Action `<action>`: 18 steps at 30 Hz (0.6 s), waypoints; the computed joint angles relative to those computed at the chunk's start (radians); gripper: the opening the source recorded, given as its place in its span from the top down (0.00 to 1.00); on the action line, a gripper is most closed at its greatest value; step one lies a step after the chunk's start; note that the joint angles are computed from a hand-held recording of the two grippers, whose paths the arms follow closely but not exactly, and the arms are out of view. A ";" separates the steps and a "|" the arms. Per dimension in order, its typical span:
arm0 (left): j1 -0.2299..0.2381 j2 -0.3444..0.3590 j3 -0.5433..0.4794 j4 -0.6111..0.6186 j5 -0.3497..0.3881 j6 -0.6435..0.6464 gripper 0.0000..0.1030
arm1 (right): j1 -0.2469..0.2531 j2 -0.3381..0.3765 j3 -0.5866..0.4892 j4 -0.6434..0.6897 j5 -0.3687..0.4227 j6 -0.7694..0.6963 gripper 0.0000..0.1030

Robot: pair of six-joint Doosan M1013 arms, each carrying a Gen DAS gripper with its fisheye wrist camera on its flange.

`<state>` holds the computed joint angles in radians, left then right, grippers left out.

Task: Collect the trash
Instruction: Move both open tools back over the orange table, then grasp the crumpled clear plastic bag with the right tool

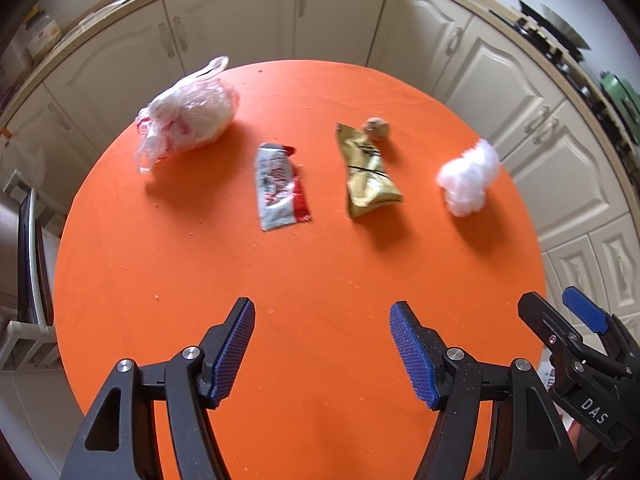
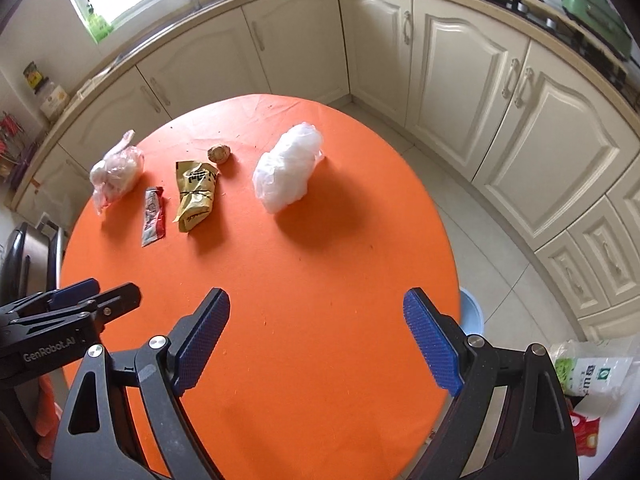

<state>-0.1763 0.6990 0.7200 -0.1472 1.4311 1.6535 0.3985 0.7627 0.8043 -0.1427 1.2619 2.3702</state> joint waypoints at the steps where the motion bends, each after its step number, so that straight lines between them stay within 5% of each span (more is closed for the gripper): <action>1: 0.002 0.012 -0.018 0.002 0.008 -0.011 0.36 | -0.001 0.010 -0.016 -0.005 0.013 -0.007 0.12; 18: 0.019 0.257 -0.379 -0.001 0.211 -0.110 0.36 | -0.029 0.260 -0.384 -0.031 0.229 -0.101 0.12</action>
